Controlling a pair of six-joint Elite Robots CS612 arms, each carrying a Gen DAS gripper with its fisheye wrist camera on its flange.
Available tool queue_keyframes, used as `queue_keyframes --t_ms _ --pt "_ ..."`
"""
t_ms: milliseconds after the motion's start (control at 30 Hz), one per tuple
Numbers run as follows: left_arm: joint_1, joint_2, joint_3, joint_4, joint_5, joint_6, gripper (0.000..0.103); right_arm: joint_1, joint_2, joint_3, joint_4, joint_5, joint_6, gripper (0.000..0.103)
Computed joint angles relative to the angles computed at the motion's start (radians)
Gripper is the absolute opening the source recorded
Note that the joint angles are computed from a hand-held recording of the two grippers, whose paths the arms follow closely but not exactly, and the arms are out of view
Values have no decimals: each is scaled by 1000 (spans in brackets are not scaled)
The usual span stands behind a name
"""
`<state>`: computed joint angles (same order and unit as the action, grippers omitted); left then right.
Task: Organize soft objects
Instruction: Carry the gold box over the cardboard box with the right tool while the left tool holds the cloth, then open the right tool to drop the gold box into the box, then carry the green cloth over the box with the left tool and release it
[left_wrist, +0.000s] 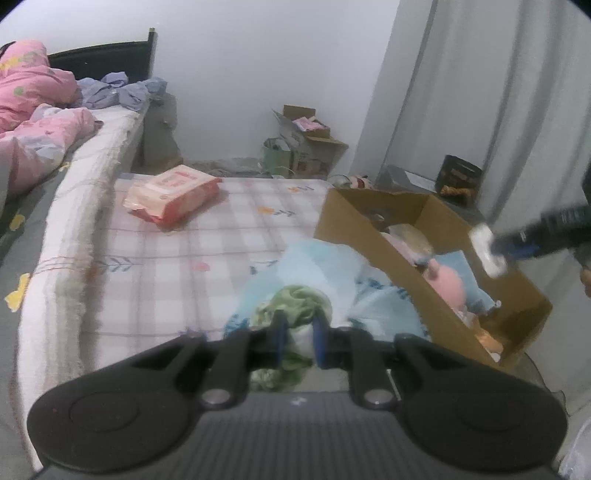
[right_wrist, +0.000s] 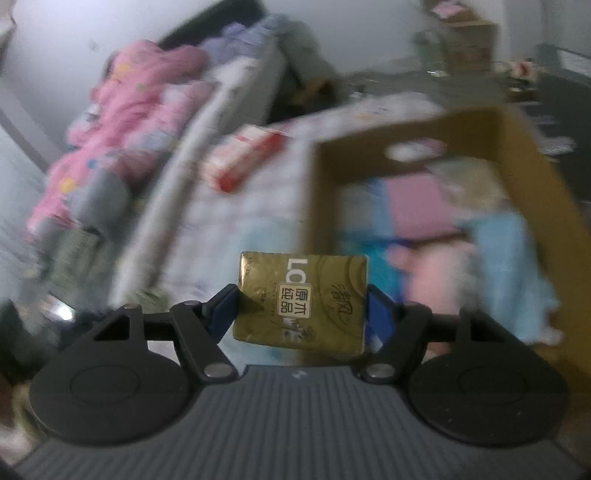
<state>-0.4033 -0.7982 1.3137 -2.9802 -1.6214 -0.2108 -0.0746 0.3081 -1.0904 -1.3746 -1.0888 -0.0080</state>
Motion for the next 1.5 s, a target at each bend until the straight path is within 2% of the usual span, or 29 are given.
queue_keyframes --t_ms 133,233,367,467,533,633,800,900,1100,1300,1400,1500 --pt "-10 8 -13 17 -6 -15 16 -24 25 -65 102 -143 -49 72" --pt "-16 14 -22 25 -2 -24 16 -39 38 -75 151 -181 -28 73" --pt "-23 16 -29 40 2 -21 16 -52 47 -61 207 -190 -7 73" --pt "-26 18 -36 45 7 -15 16 -64 40 -22 238 -151 60 73" --pt "-29 19 -38 46 11 -13 16 -69 45 -12 229 -135 111 73" --pt "-31 23 -46 53 13 -10 16 -67 46 4 202 -151 173 73" --pt "-33 26 -54 61 16 -6 16 -62 31 49 185 -186 219 78" --pt "-34 29 -62 55 18 4 16 -62 41 27 168 -195 217 83" --pt "-45 33 -97 49 2 59 16 -75 86 -82 96 -155 243 84" --pt "-62 62 -196 86 -97 139 16 -99 162 -253 -34 -85 321 85" --pt "-71 100 -295 166 -201 172 17 -114 217 -363 -88 -79 376 87" --pt "-86 160 -422 282 -289 185 17 -124 266 -452 -130 -114 433 88"
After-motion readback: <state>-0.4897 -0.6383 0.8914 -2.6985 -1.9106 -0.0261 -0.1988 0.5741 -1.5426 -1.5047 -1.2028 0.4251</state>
